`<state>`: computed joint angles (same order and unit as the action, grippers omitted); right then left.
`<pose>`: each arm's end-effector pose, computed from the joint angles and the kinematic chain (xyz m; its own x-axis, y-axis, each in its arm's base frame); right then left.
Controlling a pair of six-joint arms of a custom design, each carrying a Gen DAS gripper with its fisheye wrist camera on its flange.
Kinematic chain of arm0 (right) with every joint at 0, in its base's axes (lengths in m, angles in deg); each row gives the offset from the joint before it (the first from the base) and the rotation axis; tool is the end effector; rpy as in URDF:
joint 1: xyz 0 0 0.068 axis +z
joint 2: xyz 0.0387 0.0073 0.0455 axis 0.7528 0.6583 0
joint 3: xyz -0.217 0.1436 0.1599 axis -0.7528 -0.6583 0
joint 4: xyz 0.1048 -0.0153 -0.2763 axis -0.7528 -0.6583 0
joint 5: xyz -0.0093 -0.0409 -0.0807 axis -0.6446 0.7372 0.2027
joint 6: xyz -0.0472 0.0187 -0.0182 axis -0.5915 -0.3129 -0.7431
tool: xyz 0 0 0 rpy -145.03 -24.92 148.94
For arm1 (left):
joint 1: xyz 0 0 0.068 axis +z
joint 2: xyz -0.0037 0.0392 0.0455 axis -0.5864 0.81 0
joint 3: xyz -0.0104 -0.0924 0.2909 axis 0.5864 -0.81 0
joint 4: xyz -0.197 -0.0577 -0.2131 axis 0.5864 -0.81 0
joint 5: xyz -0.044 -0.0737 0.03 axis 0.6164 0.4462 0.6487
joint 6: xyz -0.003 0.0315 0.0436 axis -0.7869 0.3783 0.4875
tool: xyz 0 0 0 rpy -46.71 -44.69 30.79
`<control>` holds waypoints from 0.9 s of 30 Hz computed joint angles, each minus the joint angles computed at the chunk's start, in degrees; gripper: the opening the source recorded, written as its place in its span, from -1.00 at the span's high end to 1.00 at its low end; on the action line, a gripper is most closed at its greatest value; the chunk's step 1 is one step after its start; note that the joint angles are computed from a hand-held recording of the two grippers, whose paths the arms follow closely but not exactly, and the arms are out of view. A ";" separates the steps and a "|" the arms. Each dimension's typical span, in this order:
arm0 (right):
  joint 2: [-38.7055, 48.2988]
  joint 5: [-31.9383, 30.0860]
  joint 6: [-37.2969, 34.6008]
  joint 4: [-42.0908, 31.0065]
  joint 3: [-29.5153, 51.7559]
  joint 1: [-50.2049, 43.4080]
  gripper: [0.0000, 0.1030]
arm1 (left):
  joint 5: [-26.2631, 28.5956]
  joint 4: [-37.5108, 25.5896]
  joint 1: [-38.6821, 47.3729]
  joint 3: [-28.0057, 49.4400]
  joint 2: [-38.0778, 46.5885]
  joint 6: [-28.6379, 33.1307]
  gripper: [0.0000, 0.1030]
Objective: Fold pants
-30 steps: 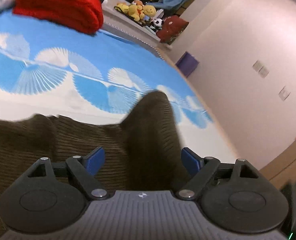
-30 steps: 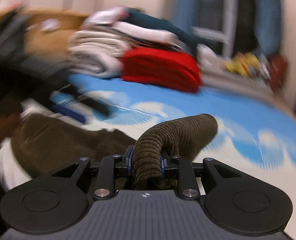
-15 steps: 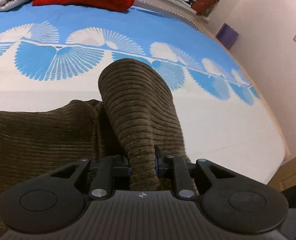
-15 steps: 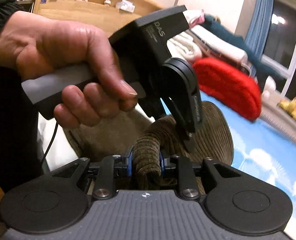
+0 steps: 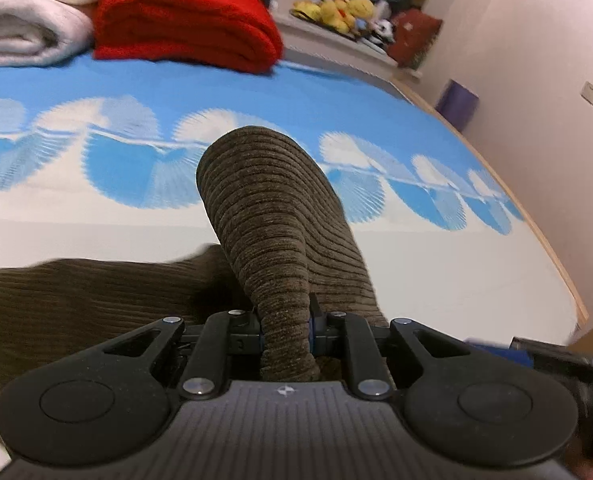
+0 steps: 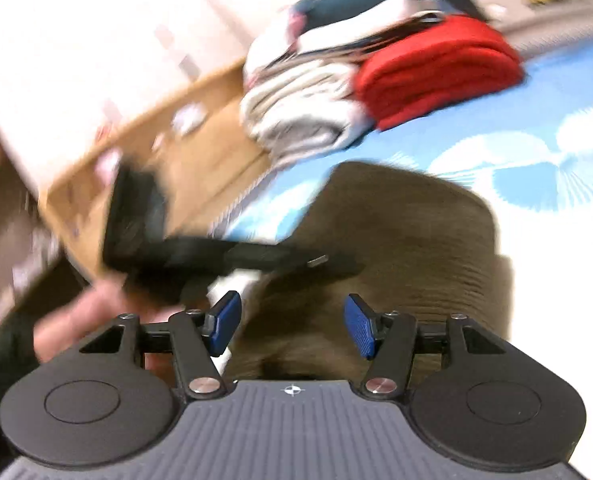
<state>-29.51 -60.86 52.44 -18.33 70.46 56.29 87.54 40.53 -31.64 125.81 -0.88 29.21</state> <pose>0.0797 0.0228 0.2193 -0.5202 0.4200 -0.7437 -0.2049 0.7839 0.5861 0.2877 -0.0001 0.2851 -0.7211 0.2645 -0.6404 0.5562 0.7721 -0.3073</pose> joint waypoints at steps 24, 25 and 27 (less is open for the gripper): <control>32.17 25.13 9.41 18.83 -2.39 22.47 -0.29 | -6.58 -7.46 26.59 33.15 34.78 -3.73 -0.66; 34.16 25.00 9.38 20.46 -2.34 22.20 -0.35 | -6.82 -8.66 26.42 33.45 35.63 -3.57 -0.67; 37.57 25.01 9.62 23.08 -2.24 22.15 -0.43 | -10.65 -10.18 25.05 33.72 37.05 -2.33 -0.77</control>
